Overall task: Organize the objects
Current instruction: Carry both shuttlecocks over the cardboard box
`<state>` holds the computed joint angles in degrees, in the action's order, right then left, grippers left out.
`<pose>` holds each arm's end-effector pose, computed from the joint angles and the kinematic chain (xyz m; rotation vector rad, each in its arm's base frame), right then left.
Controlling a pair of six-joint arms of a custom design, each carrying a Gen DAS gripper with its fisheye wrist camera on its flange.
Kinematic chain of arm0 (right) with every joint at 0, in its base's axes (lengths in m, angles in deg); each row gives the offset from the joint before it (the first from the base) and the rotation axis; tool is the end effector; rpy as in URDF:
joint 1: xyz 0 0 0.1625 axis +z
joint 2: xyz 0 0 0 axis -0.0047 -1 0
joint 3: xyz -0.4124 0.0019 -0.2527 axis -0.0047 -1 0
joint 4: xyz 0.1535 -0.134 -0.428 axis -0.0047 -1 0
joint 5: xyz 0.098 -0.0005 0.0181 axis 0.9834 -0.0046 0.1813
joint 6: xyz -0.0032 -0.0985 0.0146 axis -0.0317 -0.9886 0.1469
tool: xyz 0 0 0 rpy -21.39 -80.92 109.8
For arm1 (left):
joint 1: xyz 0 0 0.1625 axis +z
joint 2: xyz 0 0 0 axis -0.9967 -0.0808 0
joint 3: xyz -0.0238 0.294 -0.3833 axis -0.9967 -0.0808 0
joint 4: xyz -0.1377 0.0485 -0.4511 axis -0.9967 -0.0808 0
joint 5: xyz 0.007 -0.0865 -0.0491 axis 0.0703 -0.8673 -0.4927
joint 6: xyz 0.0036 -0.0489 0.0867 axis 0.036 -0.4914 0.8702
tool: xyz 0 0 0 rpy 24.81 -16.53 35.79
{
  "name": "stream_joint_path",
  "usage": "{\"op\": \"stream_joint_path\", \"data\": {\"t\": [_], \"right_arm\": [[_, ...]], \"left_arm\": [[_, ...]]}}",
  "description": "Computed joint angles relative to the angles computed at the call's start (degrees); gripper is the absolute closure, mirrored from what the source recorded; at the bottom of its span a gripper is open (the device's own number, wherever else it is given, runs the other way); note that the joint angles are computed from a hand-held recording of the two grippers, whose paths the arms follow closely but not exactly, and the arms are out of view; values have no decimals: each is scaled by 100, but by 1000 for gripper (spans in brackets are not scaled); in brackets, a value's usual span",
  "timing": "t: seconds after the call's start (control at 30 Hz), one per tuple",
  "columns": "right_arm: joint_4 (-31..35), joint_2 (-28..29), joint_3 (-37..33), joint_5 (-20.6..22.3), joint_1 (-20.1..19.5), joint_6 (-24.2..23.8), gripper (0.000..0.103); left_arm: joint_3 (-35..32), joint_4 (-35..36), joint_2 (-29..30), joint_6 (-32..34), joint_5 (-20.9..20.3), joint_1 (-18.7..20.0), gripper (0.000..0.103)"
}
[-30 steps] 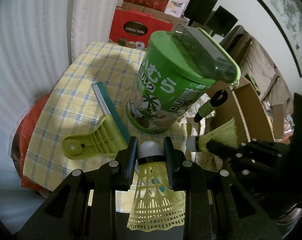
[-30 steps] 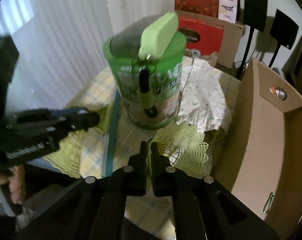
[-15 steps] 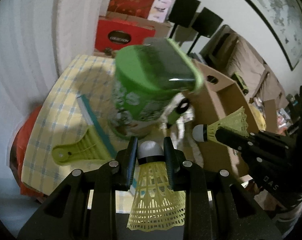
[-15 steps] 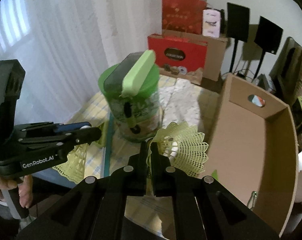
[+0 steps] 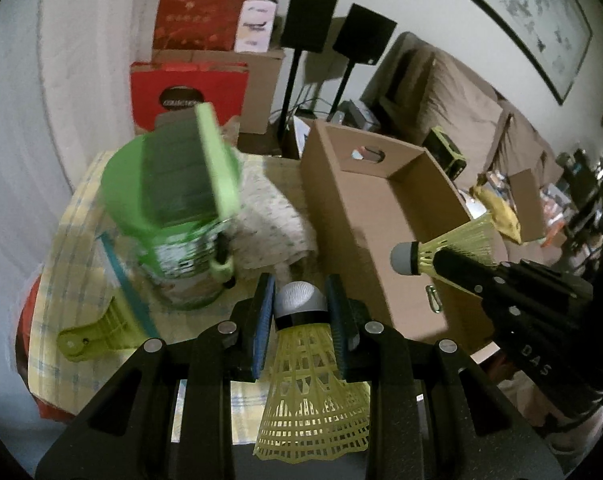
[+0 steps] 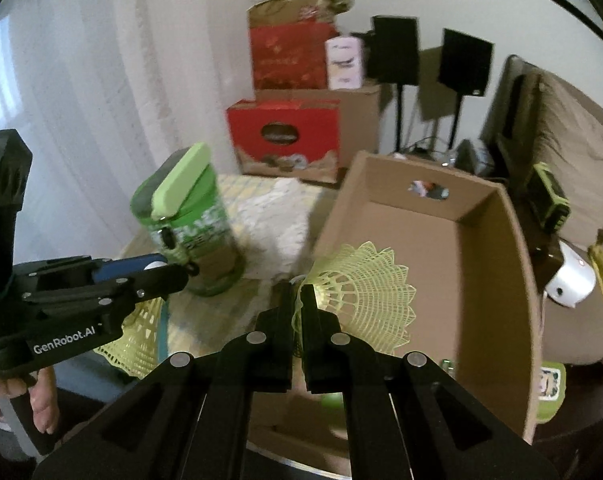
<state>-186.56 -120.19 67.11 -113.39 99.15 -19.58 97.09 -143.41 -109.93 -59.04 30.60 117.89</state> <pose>0.1398 -0.3726 0.2859 0.4191 -2.2907 0.9410 -0.3442 -0.4381 0.0687 0.7480 2.6330 -0.5974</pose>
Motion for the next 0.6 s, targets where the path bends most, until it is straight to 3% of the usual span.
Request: {"op": "stream_joint_path", "data": {"t": [0.6], "right_arm": [[-58, -1031, 259, -178, -409, 43, 101]], "left_arm": [[-578, -87, 840, 238, 36, -631, 79]]}}
